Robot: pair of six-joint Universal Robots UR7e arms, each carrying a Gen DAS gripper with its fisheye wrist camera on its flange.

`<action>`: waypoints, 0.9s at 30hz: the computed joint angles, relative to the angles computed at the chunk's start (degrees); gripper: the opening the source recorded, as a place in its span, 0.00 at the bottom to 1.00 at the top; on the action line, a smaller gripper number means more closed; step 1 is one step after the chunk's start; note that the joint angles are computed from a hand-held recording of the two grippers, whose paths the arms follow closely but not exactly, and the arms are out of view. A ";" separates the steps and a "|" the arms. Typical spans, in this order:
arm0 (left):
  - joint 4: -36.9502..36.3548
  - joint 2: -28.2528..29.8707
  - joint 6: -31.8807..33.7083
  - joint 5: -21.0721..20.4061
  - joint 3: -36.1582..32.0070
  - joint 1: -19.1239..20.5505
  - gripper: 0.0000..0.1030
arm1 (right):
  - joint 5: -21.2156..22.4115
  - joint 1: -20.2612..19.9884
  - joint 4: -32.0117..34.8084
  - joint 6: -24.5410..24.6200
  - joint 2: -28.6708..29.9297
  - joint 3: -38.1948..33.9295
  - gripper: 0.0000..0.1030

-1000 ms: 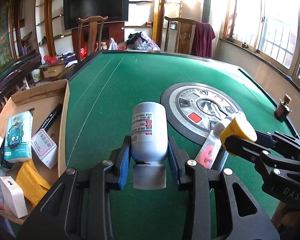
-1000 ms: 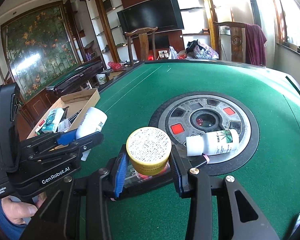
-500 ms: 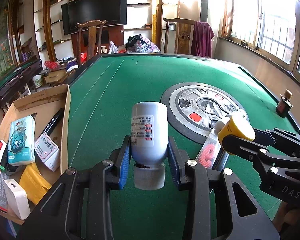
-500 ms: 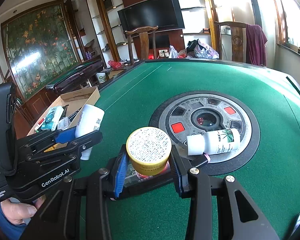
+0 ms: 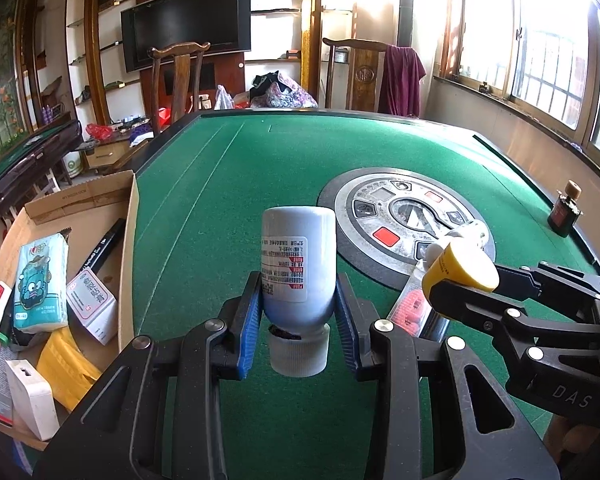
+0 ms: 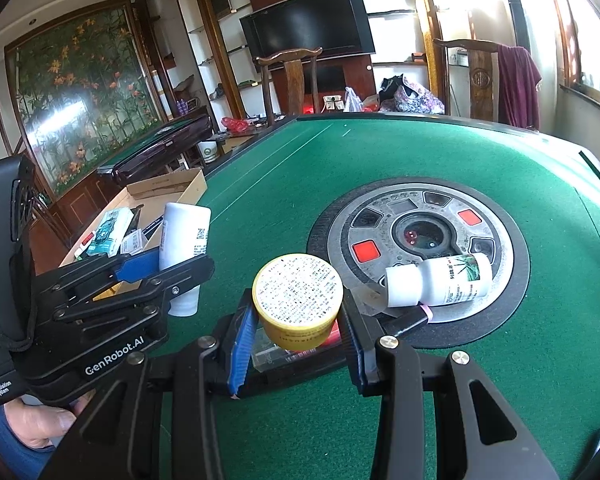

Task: Organize objects
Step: 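Carry the tape roll and white pill bottle over the cardboard tray with both tools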

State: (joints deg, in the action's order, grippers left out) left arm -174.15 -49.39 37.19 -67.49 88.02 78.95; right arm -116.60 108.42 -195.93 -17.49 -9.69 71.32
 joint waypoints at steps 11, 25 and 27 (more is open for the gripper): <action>-4.46 -0.72 1.03 1.90 1.79 -0.60 0.33 | -0.13 0.34 -1.26 -0.71 0.06 0.16 0.38; -6.39 -4.76 0.83 3.46 6.40 -1.25 0.33 | -0.43 0.75 -1.45 -1.62 0.21 0.14 0.38; -6.91 -5.45 0.84 3.37 6.95 -1.16 0.33 | -0.65 0.86 -1.44 -2.14 0.48 -0.14 0.38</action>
